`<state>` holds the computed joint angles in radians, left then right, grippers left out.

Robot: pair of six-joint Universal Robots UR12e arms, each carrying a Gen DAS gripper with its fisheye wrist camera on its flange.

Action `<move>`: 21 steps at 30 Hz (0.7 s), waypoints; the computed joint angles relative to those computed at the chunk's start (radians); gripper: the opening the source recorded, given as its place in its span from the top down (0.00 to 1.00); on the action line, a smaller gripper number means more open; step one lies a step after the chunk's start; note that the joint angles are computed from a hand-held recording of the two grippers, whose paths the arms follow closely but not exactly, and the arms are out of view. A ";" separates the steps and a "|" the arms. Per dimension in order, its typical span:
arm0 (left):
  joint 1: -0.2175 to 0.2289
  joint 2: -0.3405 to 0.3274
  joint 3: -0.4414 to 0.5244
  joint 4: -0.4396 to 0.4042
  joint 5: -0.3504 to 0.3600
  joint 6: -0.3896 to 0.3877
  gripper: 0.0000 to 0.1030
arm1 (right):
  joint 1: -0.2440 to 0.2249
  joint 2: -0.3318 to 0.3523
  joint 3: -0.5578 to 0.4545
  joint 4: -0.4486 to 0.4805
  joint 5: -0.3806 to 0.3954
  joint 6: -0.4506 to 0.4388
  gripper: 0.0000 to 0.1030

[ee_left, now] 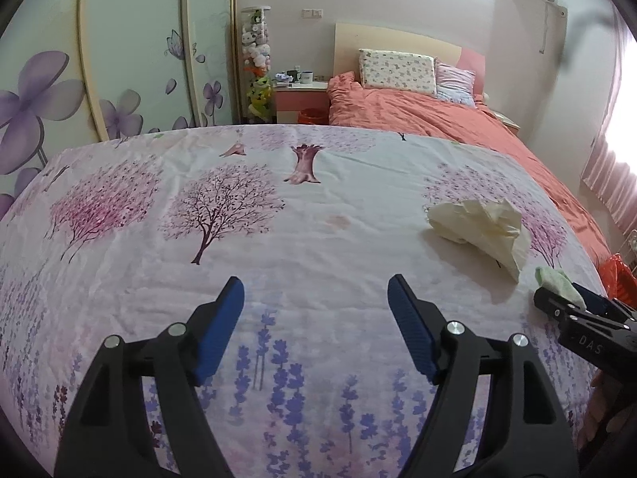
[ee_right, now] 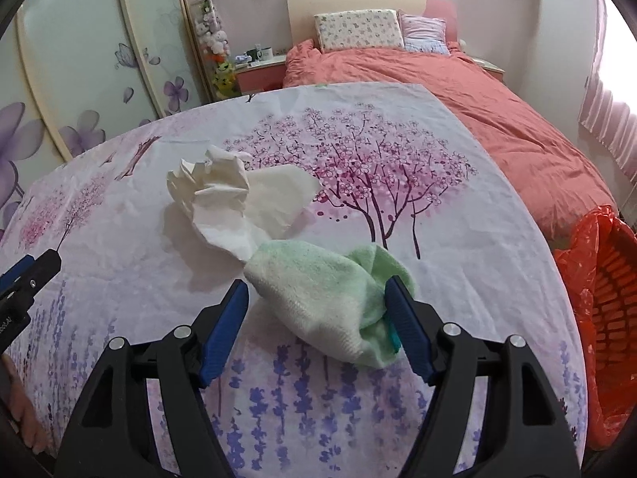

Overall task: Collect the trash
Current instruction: 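Grasp the light green cloth with the right tool, then grasp the crumpled white tissue with the left tool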

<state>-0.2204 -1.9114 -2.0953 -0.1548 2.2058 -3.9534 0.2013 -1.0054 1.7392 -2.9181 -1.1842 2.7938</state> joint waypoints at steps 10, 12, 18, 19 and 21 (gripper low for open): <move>-0.007 -0.031 0.042 0.008 -0.039 0.029 0.25 | -0.035 -0.006 0.018 -0.040 0.035 0.064 0.80; -0.012 -0.041 0.058 0.012 -0.046 0.041 0.24 | -0.043 -0.007 0.027 -0.068 0.036 0.075 0.80; -0.025 -0.092 0.137 0.040 -0.093 0.095 0.21 | -0.060 -0.004 0.042 -0.159 0.020 0.128 0.81; -0.026 -0.099 0.150 0.040 -0.097 0.104 0.21 | -0.061 -0.002 0.042 -0.166 0.018 0.127 0.81; -0.029 -0.123 0.188 0.031 -0.104 0.130 0.21 | -0.063 0.001 0.039 -0.181 0.018 0.125 0.81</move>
